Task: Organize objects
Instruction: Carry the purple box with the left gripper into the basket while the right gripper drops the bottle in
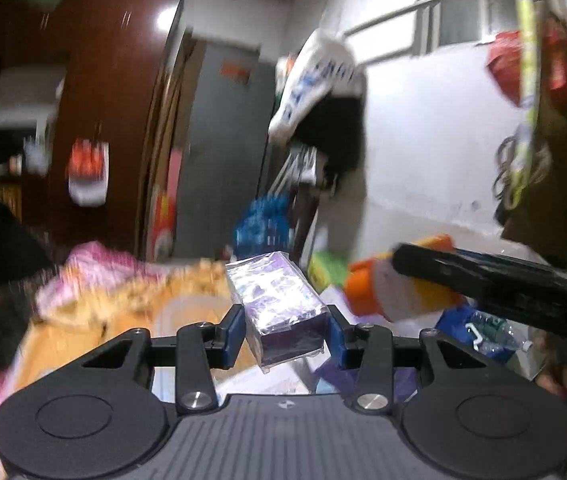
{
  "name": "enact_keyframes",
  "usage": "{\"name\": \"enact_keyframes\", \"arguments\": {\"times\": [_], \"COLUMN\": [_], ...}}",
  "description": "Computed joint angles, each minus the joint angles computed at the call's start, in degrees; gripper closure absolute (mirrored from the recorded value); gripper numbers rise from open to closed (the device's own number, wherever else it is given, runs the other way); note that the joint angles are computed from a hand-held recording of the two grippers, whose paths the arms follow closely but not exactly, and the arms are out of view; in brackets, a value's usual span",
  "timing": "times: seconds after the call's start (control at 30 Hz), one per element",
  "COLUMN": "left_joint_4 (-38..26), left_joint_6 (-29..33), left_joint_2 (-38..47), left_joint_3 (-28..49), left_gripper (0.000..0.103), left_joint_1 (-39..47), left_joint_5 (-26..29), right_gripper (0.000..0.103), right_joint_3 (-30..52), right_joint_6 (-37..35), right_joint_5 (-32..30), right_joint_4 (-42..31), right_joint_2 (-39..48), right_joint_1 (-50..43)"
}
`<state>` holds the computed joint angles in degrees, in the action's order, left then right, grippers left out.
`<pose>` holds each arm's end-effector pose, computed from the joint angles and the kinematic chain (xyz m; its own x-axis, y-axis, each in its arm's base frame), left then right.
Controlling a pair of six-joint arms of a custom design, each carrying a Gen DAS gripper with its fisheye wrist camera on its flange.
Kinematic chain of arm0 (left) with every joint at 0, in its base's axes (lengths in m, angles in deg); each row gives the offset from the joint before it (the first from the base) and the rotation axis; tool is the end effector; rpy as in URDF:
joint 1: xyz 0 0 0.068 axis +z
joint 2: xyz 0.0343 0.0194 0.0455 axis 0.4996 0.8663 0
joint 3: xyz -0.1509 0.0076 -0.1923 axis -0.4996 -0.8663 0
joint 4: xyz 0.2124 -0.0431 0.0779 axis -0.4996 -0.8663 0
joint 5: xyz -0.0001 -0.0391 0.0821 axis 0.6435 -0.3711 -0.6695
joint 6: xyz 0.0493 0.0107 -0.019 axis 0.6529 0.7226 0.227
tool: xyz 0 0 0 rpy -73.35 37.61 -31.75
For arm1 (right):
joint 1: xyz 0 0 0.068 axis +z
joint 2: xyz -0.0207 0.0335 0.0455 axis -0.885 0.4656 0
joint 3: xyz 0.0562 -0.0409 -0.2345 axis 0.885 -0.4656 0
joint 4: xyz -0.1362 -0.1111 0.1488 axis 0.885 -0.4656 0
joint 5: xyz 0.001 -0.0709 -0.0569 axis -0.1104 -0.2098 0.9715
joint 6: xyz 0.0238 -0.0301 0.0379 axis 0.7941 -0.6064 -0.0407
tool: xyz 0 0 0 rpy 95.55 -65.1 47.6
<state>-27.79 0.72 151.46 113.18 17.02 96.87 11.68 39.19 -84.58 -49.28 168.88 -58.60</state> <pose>0.3446 -0.0945 0.2475 -0.3422 0.0152 -0.9395 0.5682 0.7997 -0.1940 0.2974 0.0218 0.2468 -0.2226 0.0011 -0.9749 -0.1360 0.9902 0.0321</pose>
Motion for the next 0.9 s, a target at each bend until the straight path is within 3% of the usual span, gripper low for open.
{"name": "enact_keyframes", "arguments": {"times": [0.03, 0.2, 0.37, 0.5, 0.57, 0.6, 0.63, 0.7, 0.8, 0.9], "left_joint_4": [-2.33, -2.46, -1.99, -2.8, -1.38, -0.61, 0.42, 4.35, 7.63, 12.27], "left_joint_6": [1.05, 2.2, 3.17, 4.49, 4.51, 4.64, 4.8, 4.71, 3.91, 3.33], "left_joint_2": [1.94, 5.27, 5.34, 5.88, 6.21, 6.13, 6.0, 5.09, 2.81, -1.03], "left_joint_3": [2.37, 3.84, 2.84, 3.15, 2.63, 2.14, 1.48, -1.36, -5.1, -10.81], "left_gripper": [0.057, 0.057, 0.057, 0.056, 0.054, 0.042, 0.022, 0.013, 0.013, 0.013], "left_joint_1": [-0.6, -1.29, -1.17, -1.5, -1.56, -1.88, -2.26, -2.62, -2.45, -2.26], "left_joint_5": [-0.72, -1.05, -1.69, -3.16, -3.82, -4.78, -5.86, -6.79, -5.9, -4.52], "right_gripper": [0.059, 0.059, 0.059, 0.058, 0.047, 0.026, 0.013, 0.008, 0.001, 0.0], "right_joint_3": [2.4, 3.66, 1.49, 0.45, -0.07, -1.04, -3.06, -6.7, -10.14, -13.92], "right_joint_6": [0.23, 2.5, 1.68, 2.43, 2.7, 2.91, 2.6, 1.08, 0.61, 0.94], "right_joint_5": [0.03, -1.92, 0.03, -1.98, -1.9, -1.47, 0.0, 3.21, 3.12, 1.42], "right_joint_4": [-0.85, -0.53, -1.06, -1.56, -0.22, 0.65, 2.63, 5.83, 5.26, 5.19], "right_joint_2": [2.89, 6.53, 4.95, 3.42, 3.02, 2.11, 0.74, -2.06, -6.94, -11.96], "right_joint_1": [-0.13, -0.41, 1.07, -0.29, -0.49, -0.7, -0.5, 0.21, -0.57, -2.14]}}
